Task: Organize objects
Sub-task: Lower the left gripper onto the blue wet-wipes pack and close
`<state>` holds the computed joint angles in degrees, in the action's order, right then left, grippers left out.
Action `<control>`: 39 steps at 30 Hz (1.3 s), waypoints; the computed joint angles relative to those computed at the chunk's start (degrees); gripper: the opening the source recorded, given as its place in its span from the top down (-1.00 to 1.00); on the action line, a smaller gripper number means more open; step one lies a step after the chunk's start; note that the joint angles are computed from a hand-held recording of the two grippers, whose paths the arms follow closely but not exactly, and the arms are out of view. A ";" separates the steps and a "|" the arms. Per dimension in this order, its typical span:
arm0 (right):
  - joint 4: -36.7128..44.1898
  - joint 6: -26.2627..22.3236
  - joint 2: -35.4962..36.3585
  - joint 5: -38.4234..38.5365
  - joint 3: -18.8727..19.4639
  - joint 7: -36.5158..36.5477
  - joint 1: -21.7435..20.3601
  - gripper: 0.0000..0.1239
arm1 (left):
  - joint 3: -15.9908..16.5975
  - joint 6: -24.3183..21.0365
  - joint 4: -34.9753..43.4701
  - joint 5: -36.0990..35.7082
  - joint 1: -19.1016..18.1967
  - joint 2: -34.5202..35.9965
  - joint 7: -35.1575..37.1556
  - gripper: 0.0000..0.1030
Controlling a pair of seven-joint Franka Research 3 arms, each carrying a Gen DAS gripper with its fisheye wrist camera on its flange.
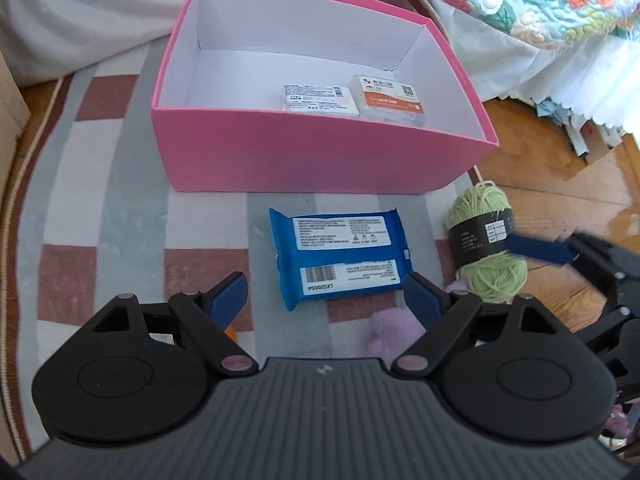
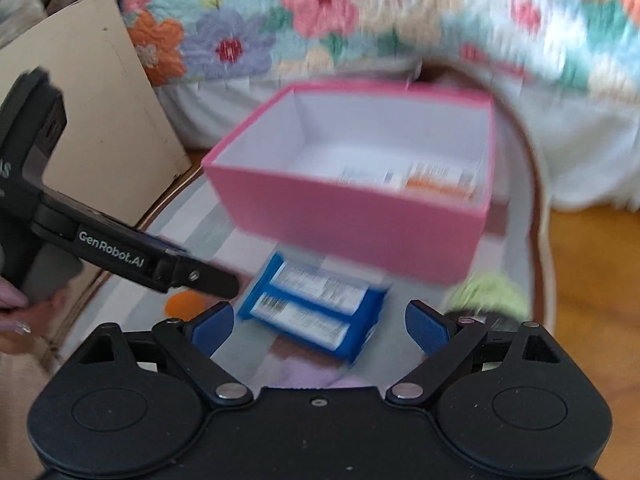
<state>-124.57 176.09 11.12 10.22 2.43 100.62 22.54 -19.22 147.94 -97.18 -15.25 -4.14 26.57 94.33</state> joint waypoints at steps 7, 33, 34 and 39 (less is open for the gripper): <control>2.28 -2.73 2.48 7.02 2.74 -2.98 -1.87 -0.53 | -1.58 3.61 -0.25 -2.54 1.12 2.24 1.92 -0.62; 7.49 -1.71 11.75 13.74 3.16 2.29 -2.51 0.18 | -1.59 11.09 1.39 7.50 0.05 9.38 -6.01 0.18; 7.63 -1.78 11.93 13.56 2.98 2.63 -2.45 0.21 | -1.47 11.59 1.20 7.89 -0.11 9.35 -6.36 0.20; 8.24 -1.51 12.98 11.46 1.70 4.55 -1.31 0.26 | -2.33 13.28 0.30 8.99 0.41 9.40 -6.86 0.29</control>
